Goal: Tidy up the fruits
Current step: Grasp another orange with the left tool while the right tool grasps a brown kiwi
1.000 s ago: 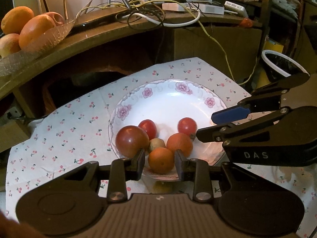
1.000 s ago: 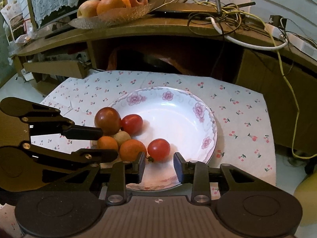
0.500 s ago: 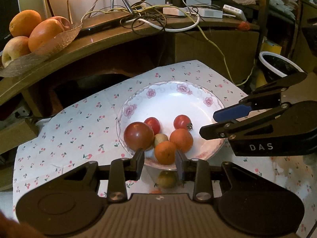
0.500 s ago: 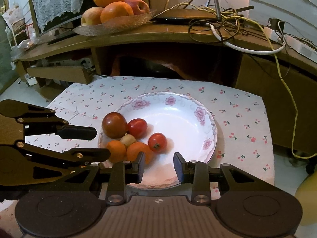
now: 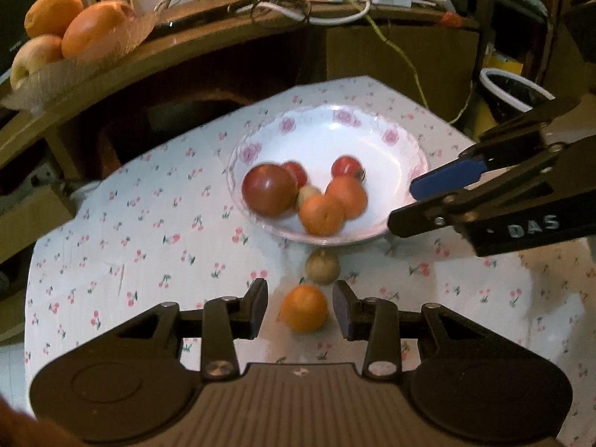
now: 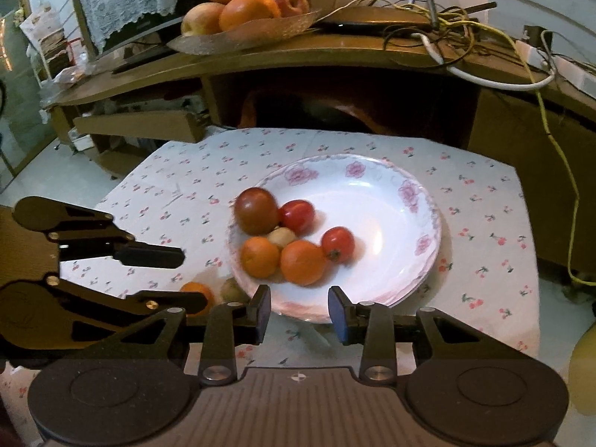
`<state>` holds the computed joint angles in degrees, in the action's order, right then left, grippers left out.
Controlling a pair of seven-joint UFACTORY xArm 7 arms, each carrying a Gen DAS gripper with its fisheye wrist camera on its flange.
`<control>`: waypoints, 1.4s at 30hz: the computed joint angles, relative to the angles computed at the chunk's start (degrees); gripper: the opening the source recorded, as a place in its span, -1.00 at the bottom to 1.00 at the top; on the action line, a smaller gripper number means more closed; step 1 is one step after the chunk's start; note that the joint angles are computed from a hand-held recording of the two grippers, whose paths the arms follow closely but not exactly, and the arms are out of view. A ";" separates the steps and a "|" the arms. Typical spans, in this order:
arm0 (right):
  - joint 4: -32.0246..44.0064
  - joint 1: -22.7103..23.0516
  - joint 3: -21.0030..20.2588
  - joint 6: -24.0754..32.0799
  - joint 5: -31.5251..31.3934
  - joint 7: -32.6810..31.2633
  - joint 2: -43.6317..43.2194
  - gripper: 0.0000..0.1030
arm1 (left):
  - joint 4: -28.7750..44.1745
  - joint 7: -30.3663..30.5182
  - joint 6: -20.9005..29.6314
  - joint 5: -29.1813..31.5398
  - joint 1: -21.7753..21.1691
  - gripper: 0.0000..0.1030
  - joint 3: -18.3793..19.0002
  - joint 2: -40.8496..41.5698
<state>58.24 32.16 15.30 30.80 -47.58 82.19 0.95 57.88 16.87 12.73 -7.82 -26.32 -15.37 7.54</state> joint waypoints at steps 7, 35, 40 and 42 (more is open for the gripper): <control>1.00 0.92 -0.17 -1.74 2.27 -2.73 1.82 -0.27 | -0.28 -1.02 -0.12 1.11 -0.25 -0.15 0.34 1.18; 7.13 7.60 -6.82 -4.38 -2.42 12.28 10.97 -0.25 | -4.47 10.14 0.99 -13.15 3.27 -0.30 -0.44 -2.58; 9.76 9.95 -7.21 -0.13 -8.85 19.33 13.01 -0.29 | -5.70 12.29 -0.15 -16.28 2.92 -0.30 -0.23 -3.17; 11.12 10.91 -7.20 2.61 -10.62 21.25 14.01 -0.32 | -5.72 12.56 -0.16 -16.61 2.79 -0.30 -0.06 -3.14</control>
